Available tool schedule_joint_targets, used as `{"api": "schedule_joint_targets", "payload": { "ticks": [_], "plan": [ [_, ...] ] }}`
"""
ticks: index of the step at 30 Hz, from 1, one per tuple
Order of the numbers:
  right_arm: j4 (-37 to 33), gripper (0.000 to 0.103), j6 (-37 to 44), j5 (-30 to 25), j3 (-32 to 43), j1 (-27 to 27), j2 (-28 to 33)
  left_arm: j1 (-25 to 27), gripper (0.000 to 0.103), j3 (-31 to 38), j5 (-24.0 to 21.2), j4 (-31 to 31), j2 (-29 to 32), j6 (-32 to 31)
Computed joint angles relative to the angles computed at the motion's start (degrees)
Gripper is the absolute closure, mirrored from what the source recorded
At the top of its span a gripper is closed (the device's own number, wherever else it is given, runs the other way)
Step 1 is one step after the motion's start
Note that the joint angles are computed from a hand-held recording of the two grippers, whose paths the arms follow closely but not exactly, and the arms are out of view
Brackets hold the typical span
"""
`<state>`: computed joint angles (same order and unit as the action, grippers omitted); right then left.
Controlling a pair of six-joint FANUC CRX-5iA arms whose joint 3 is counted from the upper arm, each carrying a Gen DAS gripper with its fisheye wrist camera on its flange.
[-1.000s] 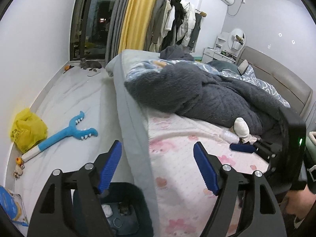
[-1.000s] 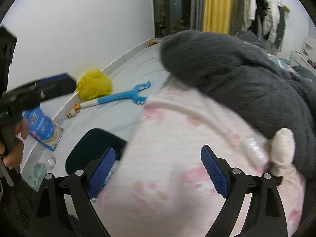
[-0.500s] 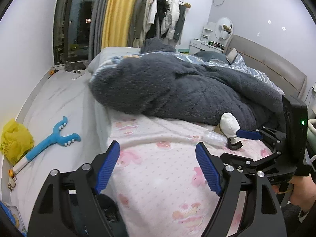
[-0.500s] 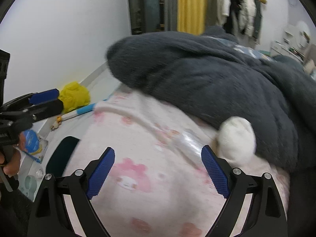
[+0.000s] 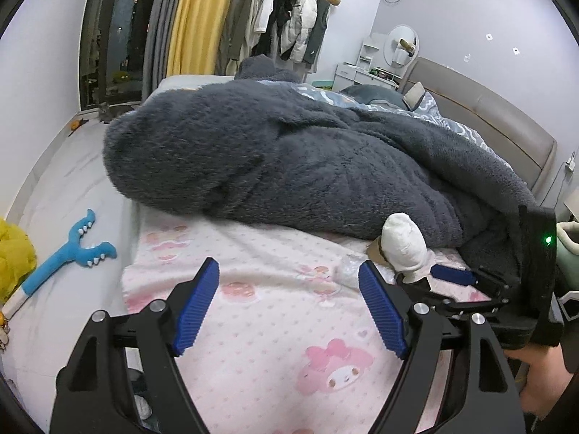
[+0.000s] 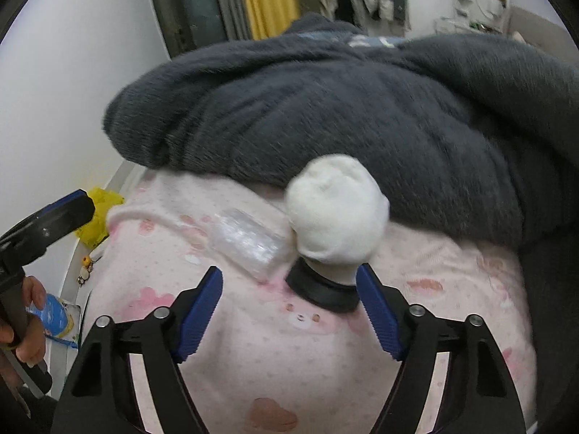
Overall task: Collect trash
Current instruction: 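Grasp the black curved rubber piece with the right tool, then grasp the second bubble-wrap roll with the left tool while the right tool holds the rubber piece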
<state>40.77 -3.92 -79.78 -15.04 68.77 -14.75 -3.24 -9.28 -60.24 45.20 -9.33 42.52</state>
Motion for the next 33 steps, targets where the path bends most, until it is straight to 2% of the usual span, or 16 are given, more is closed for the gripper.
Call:
{"api": "schedule_joint_targets", "payload": {
  "ticks": [10, 18, 24, 33],
  "plan": [
    [-3.2, 0.037, 1.0, 0.3, -0.7, -3.0, 0.3, -3.8, 0.021, 1.4, 1.7, -1.0, 2.5, 2.2],
    [-3.6, 0.065, 2.4, 3.2, -3.3, -4.4, -1.9, -6.8, 0.020, 2.8, 1.9, -4.3, 3.8, 4.8],
    [-3.3, 0.070, 3.3, 3.8, -4.7, -3.1, -4.5, -8.6, 0.020, 3.7, 2.5, -6.8, 4.7, 7.0],
    [-3.0, 0.071, 3.4, 4.7, -4.8, -1.1, -6.7, -11.4, 0.019, 4.5, 3.2, -9.6, 5.6, 8.4]
  ]
}}
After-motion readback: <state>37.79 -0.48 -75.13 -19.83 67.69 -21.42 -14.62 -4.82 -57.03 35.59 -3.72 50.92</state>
